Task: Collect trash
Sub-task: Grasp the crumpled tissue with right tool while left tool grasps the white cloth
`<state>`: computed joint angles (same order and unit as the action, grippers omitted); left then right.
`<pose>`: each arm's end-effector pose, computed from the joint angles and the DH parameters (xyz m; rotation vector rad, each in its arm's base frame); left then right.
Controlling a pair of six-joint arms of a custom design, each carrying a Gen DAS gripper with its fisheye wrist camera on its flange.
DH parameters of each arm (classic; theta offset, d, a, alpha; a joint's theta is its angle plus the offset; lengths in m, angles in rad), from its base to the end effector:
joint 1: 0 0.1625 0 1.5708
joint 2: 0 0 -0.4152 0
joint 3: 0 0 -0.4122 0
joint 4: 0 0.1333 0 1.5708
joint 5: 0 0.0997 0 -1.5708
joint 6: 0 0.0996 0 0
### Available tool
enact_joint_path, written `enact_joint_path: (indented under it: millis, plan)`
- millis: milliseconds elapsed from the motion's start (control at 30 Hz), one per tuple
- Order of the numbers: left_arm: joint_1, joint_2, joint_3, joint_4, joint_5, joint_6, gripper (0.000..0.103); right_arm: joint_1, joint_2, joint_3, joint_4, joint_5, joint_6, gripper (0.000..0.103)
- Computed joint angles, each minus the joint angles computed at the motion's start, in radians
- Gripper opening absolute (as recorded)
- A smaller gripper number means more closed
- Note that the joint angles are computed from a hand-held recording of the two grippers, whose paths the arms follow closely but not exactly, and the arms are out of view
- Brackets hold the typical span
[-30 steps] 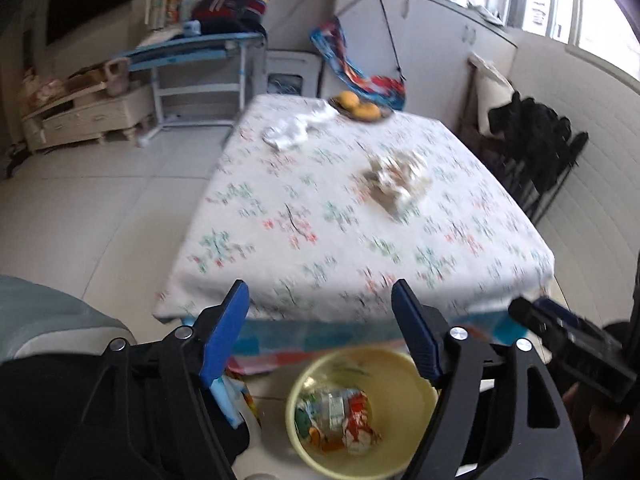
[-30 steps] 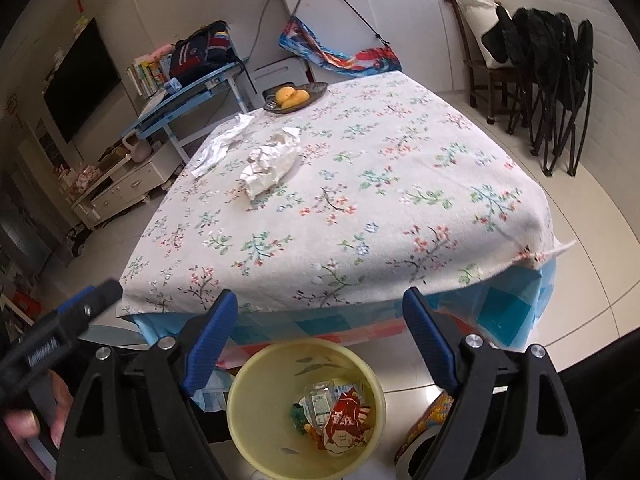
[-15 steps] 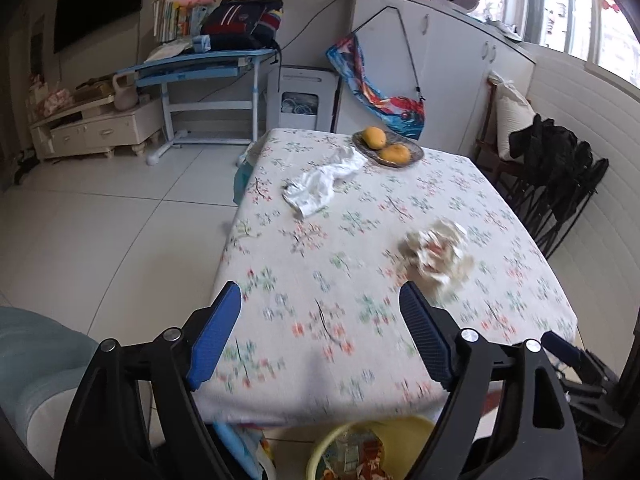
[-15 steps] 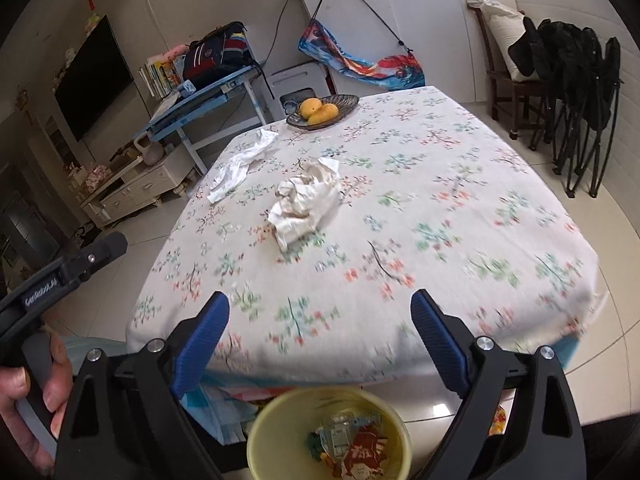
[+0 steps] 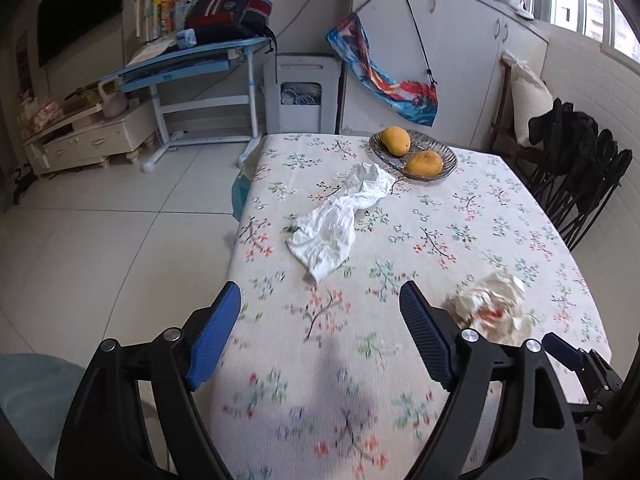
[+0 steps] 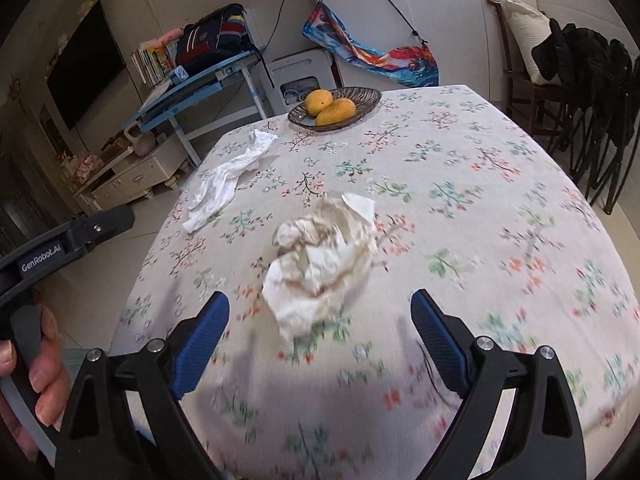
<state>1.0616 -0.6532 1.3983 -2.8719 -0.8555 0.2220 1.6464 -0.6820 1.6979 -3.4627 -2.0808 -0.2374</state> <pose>-0.1956 -0.7578 0.1241 0.6178 2.3284 -0.8047 0.1350 -0.6618 0.0948 0.0837 -2.3888 1.0576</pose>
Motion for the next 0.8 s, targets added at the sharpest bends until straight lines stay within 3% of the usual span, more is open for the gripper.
enact_joint_path:
  millis: [500,667,733,800]
  plan:
    - [0.037,0.234,-0.35,0.135,0.042,0.042,0.078,-0.022,0.038,-0.089,0.089,0.007,-0.016,0.088]
    - [0.046,0.295,-0.451,0.172,0.055,0.057,0.078,-0.019,0.046,-0.121,0.143,-0.006,-0.039,0.071]
    - [0.051,0.323,-0.5,0.198,0.061,0.053,0.078,-0.018,0.049,-0.13,0.152,-0.015,-0.05,0.057]
    - [0.056,0.346,-0.545,0.229,0.057,0.044,0.078,-0.021,0.046,-0.13,0.16,-0.011,-0.05,0.051]
